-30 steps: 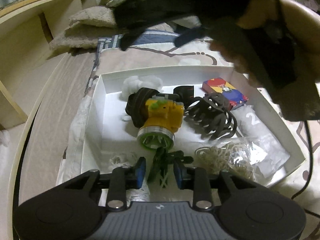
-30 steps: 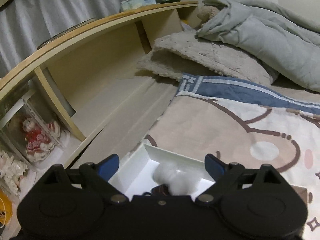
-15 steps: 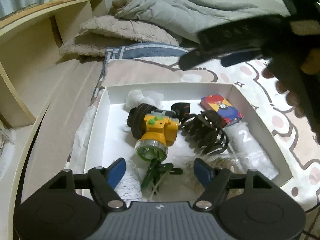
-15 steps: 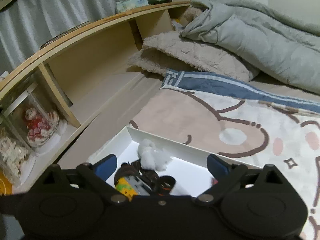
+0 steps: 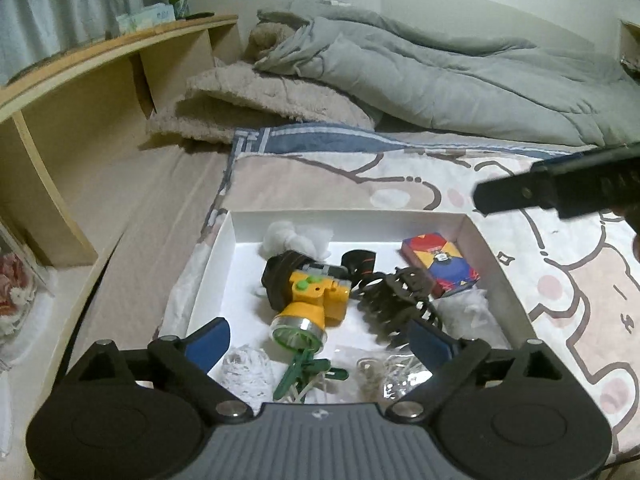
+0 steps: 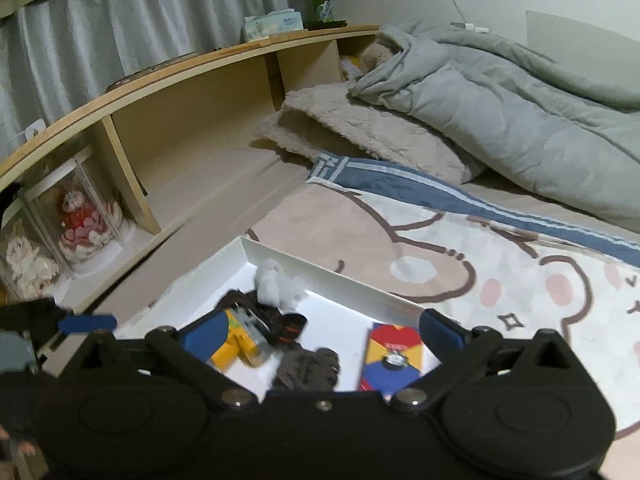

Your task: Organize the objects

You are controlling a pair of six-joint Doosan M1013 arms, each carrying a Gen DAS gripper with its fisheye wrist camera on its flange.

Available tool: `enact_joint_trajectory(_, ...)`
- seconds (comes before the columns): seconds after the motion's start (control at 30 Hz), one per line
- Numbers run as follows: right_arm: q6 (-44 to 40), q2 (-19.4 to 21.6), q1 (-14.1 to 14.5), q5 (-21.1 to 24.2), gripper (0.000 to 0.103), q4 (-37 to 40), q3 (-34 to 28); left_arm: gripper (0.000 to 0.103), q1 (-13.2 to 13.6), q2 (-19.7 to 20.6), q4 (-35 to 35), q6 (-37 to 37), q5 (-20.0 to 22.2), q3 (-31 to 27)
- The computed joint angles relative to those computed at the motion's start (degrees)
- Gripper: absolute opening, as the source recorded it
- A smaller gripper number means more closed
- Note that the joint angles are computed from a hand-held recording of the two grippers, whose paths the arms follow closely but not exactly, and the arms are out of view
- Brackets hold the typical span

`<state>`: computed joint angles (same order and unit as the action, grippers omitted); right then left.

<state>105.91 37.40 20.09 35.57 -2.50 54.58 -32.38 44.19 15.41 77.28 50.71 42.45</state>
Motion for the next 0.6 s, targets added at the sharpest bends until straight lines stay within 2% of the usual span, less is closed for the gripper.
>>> enact_joint_trajectory(0.3, 1.5, -5.1, -0.2, -1.4, 0.103, -4.5, 7.1, 0.103, -1.4, -1.0, 2.8, -4.8, -1.4, 0.5)
enact_joint_trajectory(0.6, 2.0, -9.9, -0.2, -4.2, 0.103, -6.1, 13.4, 0.103, -3.2, -1.7, 5.1, -11.0, 0.5, -0.1)
